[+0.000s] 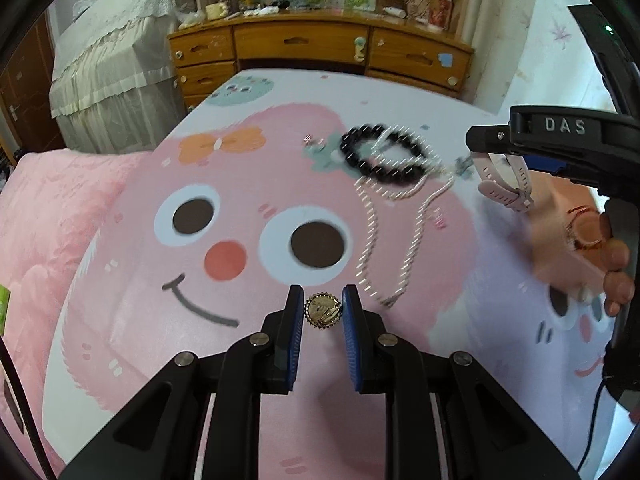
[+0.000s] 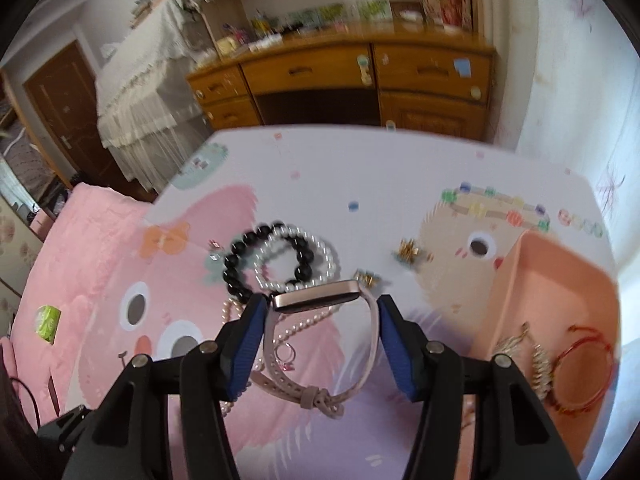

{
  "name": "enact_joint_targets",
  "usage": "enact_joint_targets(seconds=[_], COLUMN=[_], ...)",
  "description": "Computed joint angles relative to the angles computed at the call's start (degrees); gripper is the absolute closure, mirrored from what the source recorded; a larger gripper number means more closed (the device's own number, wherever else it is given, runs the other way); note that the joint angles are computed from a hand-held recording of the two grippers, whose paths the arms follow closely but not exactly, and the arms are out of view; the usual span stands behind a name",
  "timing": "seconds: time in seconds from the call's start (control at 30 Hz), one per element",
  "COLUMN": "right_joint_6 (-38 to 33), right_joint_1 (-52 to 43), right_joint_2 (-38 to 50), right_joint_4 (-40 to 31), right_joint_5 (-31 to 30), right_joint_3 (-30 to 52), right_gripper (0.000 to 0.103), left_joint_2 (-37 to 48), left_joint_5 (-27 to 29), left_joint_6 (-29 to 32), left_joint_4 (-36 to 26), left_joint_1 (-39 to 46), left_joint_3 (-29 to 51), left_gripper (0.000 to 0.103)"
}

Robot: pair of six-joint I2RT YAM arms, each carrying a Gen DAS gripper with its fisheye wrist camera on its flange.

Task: Organize jewelry
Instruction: 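Carry the coin and watch over the pink tray and open both tools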

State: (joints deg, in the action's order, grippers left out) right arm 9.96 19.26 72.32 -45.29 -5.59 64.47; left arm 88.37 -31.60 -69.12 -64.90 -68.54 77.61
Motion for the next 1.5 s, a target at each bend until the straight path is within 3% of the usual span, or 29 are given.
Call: enact_joint_targets(seconds=[0.33, 0.87, 1.33, 1.5], right_joint_6=[-9.68, -24.97, -33.76, -31.59], right_joint_1=[-6.22, -33.25, -46.46, -47.16], right_joint_2=[-10.28, -18.23, -13.94, -11.48], right_joint_4=[-0.64, -8.46, -13.17, -13.17], right_joint_5=[-1.09, -14.95, -21.75, -21.64], right_joint_3=[-0.54, -2.48, -3.48, -2.89], right_gripper=[0.046, 0.045, 0.042, 0.04], left_joint_2=[6.67, 23.59, 36.91, 39.59], left_joint_5=[0.01, 5.32, 12.85, 14.33], left_joint_6=[7.68, 21.42, 24.07, 22.76], left_joint_4=[0.16, 2.13, 1.64, -1.68], left_joint_1=[-0.71, 0.01, 1.52, 2.12], left_joint_3=[14.74, 40.84, 56.7, 60.91], left_gripper=[0.086, 0.086, 0.085, 0.076])
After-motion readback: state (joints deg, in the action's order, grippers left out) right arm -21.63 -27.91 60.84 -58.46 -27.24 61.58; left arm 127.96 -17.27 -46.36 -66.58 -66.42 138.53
